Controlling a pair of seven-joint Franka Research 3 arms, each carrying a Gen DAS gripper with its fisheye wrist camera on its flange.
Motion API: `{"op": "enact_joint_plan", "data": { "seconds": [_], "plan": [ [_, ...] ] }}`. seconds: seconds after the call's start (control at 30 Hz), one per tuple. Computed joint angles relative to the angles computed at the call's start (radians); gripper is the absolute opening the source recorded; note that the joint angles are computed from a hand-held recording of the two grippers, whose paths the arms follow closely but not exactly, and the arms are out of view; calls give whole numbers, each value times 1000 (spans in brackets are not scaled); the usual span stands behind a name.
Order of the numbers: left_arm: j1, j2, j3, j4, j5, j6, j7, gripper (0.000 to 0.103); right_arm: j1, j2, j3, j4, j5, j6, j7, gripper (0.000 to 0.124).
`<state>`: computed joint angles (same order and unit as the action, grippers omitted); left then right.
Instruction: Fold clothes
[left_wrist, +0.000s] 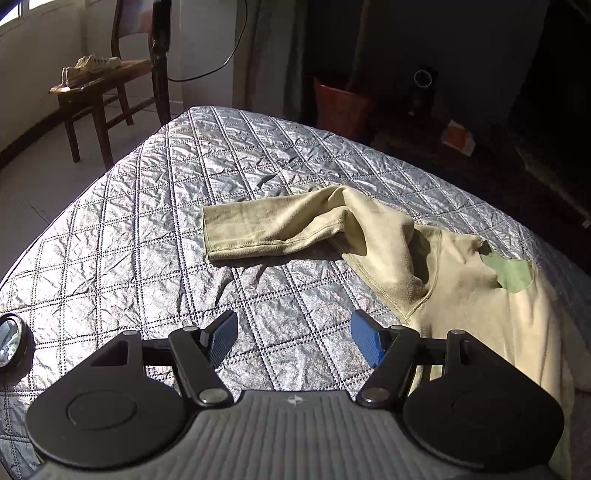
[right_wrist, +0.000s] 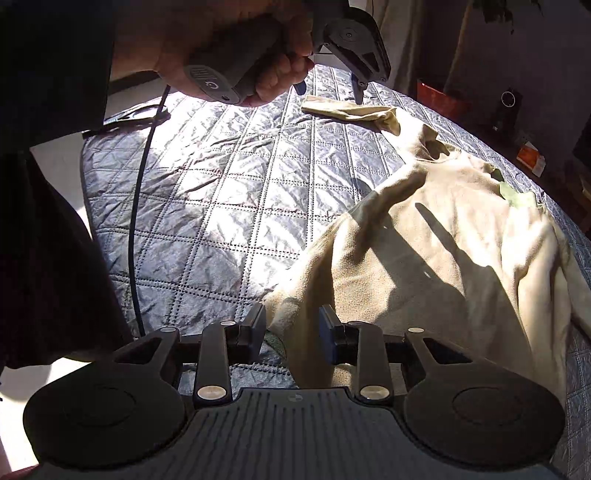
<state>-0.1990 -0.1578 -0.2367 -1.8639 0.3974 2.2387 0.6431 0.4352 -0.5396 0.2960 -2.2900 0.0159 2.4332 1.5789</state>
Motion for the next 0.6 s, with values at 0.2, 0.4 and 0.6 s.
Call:
{"op": "enact_joint_plan", "data": {
  "seconds": [0.2,0.4,0.6],
  "plan": [
    [8,-14,6,-15,-7,8,-5,64,-11,-39,57,-36,-199,8,-178,29],
    [8,-16,5,-18,-10,16,0,64,-37,-62,95,-77,-268,26,-197,32],
    [8,-17,4,-21,-10,15,3,64,-114,-58,152,-79,-378,51,-83,43]
  ]
}}
